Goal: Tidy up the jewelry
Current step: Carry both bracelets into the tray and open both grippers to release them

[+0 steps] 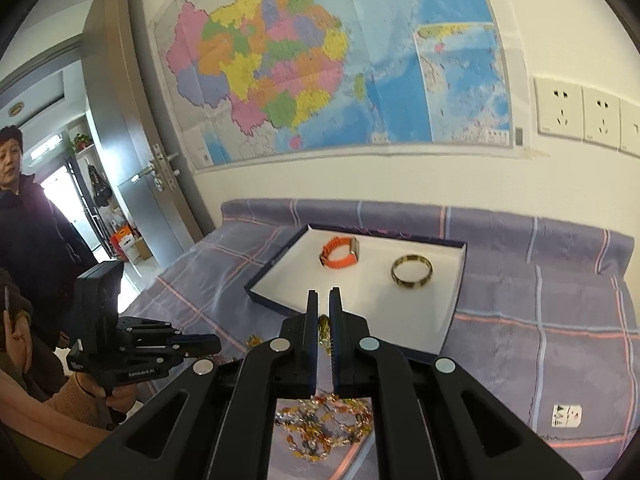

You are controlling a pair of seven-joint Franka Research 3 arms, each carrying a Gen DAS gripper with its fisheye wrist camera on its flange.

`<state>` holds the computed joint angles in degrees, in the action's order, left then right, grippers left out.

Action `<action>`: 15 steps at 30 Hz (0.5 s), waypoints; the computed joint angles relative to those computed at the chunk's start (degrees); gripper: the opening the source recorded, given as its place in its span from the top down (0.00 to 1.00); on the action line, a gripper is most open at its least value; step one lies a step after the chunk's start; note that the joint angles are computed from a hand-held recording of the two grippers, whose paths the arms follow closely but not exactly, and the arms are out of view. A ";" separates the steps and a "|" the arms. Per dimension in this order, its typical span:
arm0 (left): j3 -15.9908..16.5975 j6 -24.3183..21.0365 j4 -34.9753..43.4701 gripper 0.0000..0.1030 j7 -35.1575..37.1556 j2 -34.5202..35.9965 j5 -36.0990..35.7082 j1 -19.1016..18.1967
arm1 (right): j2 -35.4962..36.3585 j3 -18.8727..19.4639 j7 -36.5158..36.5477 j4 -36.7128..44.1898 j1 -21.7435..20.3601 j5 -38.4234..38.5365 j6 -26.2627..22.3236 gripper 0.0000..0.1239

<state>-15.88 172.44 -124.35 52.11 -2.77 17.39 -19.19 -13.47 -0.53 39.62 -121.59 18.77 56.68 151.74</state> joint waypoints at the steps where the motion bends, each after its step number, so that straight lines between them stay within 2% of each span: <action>1: 0.10 0.26 0.12 0.94 0.59 -0.02 -0.52 -0.09 | -0.03 0.02 -0.20 0.26 0.05 -0.05 -0.02 0.97; 15: 0.97 -2.33 9.74 0.94 -1.95 3.74 6.03 1.68 | 2.82 0.49 -1.83 7.07 0.40 -0.42 0.69 0.97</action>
